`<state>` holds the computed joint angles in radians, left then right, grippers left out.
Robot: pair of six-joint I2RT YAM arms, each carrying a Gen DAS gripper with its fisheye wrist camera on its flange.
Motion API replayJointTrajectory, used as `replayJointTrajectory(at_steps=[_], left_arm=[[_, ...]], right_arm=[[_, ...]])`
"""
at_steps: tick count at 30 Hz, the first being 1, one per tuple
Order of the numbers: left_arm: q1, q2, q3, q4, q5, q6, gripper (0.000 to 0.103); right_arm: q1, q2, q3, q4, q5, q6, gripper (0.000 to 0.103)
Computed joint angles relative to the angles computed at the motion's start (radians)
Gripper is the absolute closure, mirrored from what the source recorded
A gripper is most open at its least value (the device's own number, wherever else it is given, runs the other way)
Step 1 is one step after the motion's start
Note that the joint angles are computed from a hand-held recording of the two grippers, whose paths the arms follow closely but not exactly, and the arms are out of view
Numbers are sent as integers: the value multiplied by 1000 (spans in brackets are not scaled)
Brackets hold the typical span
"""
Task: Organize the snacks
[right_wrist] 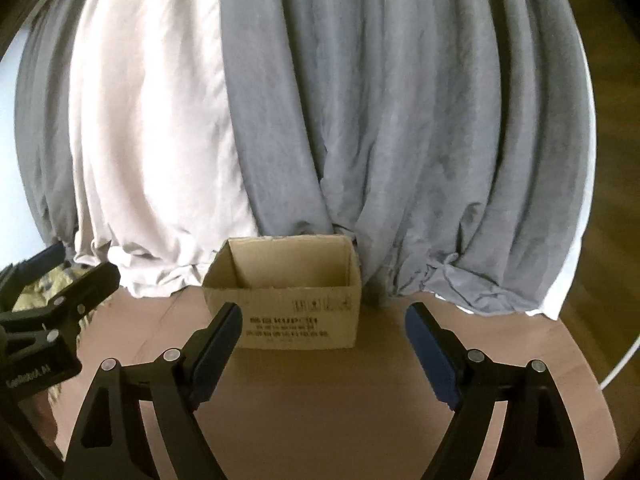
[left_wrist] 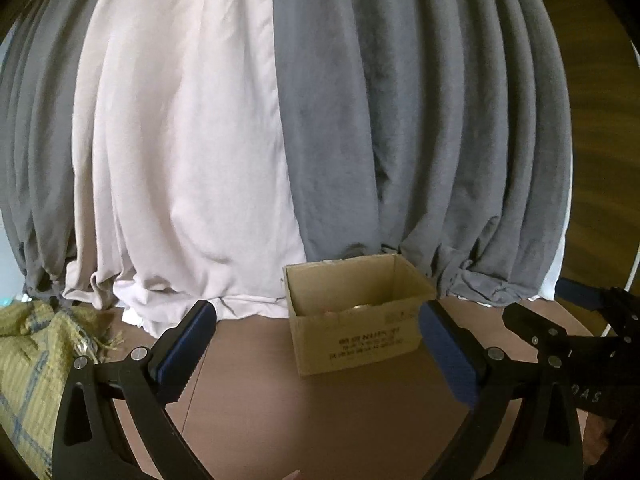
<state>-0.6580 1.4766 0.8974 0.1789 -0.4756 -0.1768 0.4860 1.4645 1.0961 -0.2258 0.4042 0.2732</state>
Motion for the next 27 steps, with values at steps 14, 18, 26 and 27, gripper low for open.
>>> replayJointTrajectory(at_steps=[14,18,26,27], left_arm=[[-197,-189,-168,-51,-154,-70,0],[-244,-207,-185,-60,-197,-79,0],[-313,-202,-200,-87,-248,-106,0],[-317,-201,-201,-89,-253,-110,0]], right_arm=[[180,-306,-222,-83,190,65,13],[208,-360,-252,-135,203,107,13],[243,-434,-302,-211,225,175,13],[246,-441,-306,-219,228,181,13]])
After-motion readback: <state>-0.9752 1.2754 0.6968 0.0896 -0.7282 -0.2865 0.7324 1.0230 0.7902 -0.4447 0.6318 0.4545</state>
